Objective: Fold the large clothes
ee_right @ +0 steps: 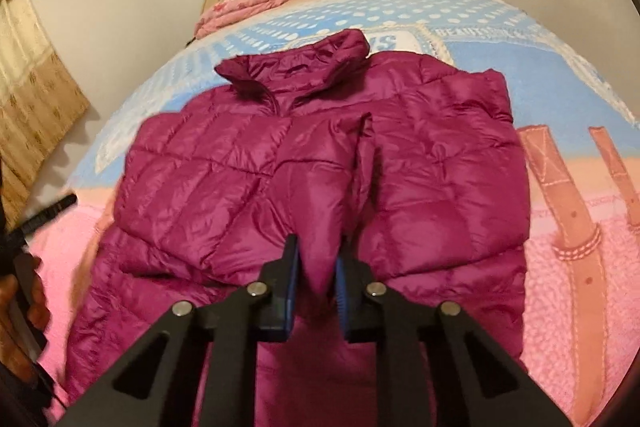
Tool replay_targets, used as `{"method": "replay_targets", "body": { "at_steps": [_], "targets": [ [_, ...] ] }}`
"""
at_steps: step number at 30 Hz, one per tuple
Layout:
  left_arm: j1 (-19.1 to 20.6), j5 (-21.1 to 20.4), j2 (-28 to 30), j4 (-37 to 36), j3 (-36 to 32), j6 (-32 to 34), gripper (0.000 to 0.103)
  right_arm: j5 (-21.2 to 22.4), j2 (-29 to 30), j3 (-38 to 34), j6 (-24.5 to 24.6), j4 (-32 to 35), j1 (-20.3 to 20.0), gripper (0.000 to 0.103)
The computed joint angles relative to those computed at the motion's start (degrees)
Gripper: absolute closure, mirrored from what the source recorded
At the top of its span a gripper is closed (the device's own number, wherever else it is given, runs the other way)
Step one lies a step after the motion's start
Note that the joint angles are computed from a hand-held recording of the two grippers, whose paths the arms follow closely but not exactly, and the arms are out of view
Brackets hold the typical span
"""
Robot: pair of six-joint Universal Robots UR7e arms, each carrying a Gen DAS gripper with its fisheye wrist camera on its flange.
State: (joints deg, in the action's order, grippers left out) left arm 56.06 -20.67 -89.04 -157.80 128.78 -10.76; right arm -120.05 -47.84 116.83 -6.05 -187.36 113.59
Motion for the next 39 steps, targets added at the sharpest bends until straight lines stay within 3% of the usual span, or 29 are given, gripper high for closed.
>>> {"method": "replay_targets", "body": {
  "at_steps": [1,2,4,8,13,15,18,23,31,39],
  "targets": [
    [-0.5,0.0,0.5,-0.3,-0.3,0.6,0.009,-1.3,0.3,-0.4,-0.1,0.7,0.3,0.075],
    [-1.3,0.1,1.6,-2.3,-0.8,2.6,0.009,-2.8,0.6,-0.8,0.1,0.8,0.7,0.055],
    [-1.8,-0.4,3.7,-6.2,-2.0,6.2,0.009,-5.8,0.5,-0.7,0.7,-1.0,1.4,0.043],
    [-1.1,-2.5,8.3,-10.9,-5.2,9.3,0.009,-9.9,0.4,-0.9,0.1,-7.8,3.6,0.043],
    [0.3,-8.8,14.1,-13.1,-8.4,11.0,0.009,-4.7,2.3,-5.6,-2.3,-5.8,5.1,0.043],
    [1.2,-9.4,17.0,-12.9,-9.5,11.6,0.009,-0.2,3.8,-8.4,-2.1,-2.4,4.0,0.043],
    [3.4,-8.6,19.8,-12.4,-10.3,11.1,0.009,-2.7,7.7,-11.3,-3.8,-1.3,3.2,0.043],
    [7.0,-14.4,19.8,-12.0,-9.9,8.2,0.008,-2.8,9.0,-9.1,-3.8,-4.2,0.9,0.047],
    [8.0,-15.4,20.3,-12.0,-9.7,6.9,0.003,-3.2,10.5,-7.9,-5.5,-7.2,0.1,0.047],
    [7.6,-12.8,21.2,-10.7,-9.9,6.3,0.001,-6.2,11.8,-8.8,-6.6,-7.2,0.9,0.047]
  ]
}}
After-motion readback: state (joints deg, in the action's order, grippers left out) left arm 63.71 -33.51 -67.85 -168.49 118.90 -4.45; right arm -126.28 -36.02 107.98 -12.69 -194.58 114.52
